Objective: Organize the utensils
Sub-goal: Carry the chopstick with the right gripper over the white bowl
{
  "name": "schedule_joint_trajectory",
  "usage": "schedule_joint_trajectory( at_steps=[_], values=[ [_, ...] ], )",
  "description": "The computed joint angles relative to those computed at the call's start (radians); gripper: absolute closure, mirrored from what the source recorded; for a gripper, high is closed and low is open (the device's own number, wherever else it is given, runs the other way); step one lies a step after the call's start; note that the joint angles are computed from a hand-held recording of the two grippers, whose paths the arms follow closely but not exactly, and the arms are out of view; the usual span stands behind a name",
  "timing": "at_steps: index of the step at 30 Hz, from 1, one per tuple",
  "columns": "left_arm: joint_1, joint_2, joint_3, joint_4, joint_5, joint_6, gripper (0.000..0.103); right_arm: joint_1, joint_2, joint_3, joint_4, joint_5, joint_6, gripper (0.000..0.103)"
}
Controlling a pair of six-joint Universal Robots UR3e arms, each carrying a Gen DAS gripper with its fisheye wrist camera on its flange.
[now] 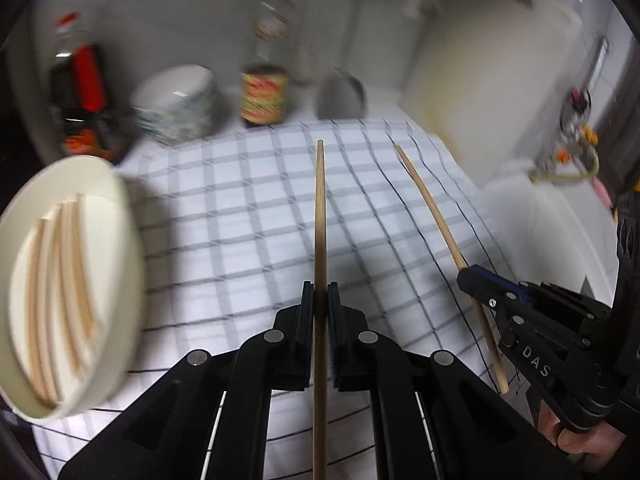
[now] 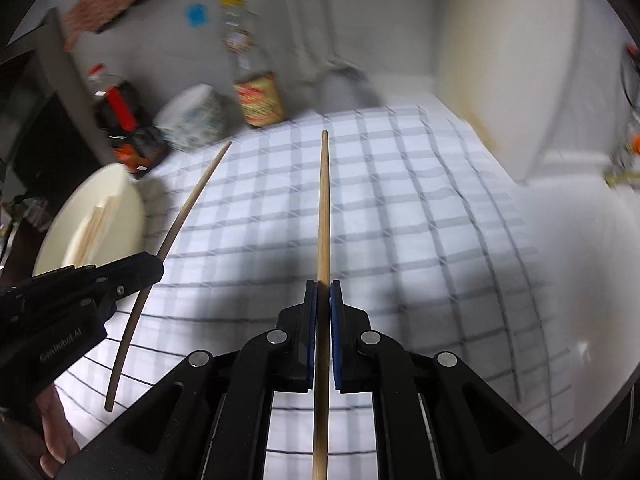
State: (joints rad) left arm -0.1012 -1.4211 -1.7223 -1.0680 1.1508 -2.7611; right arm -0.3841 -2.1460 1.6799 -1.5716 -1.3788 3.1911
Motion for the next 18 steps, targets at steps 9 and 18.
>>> schedule_joint_trajectory(
  at_steps=[9,18],
  values=[
    [0.381,0.035,0.146,-0.189,-0.097,0.134,0.096,0.444,0.525,-0.408,-0.243,-0.065,0.226,0.097],
    [0.591,-0.110,0.209,-0.148,-0.071,0.177,0.096,0.631,1.045,-0.992,-0.147,-0.049,0.268,0.097]
  ],
)
